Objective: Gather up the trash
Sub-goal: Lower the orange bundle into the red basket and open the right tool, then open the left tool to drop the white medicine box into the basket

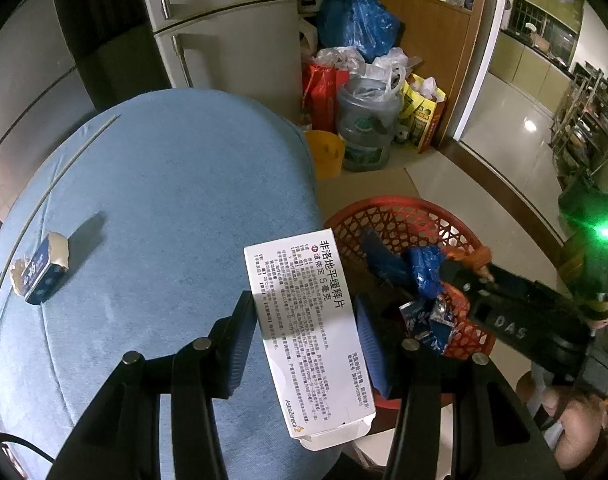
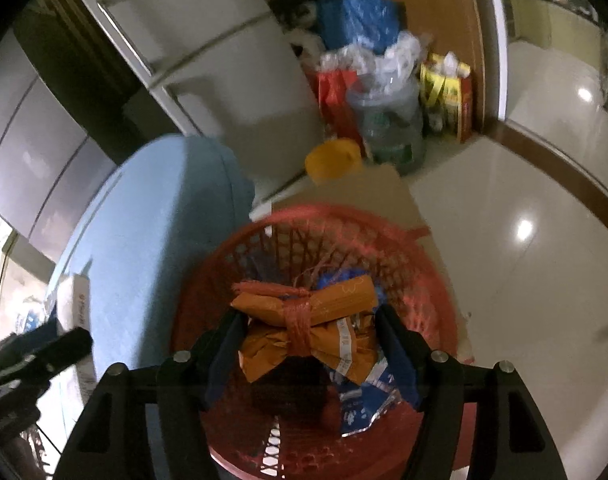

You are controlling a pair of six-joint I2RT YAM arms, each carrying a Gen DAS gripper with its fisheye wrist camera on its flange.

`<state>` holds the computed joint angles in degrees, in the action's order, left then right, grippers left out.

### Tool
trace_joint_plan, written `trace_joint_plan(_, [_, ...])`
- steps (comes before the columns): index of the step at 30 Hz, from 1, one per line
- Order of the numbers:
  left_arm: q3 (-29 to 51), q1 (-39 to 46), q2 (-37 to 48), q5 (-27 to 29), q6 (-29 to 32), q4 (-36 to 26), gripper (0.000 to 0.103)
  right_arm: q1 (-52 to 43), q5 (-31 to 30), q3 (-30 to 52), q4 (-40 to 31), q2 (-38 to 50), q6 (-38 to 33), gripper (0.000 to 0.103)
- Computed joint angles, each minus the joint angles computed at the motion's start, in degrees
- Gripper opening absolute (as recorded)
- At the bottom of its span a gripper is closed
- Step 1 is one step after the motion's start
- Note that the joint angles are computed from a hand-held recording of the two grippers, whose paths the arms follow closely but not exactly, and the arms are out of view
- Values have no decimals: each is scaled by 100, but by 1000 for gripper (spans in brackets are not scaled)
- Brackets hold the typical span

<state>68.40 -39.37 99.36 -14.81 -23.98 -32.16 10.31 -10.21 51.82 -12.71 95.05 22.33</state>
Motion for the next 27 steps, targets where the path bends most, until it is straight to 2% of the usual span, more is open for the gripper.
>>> trace_joint_plan(3, [-7,37,10,31,3,19,51,26,46,-64,65,-47,46,82])
trace_joint_plan(12, [72,27,167,136,39,66,51,-190,100,-334,188,-588,302,83])
trace_joint_plan(27, [1461,-389,1587,455,98,-288,52,-1026,-19,-694,66,-1491,489,83])
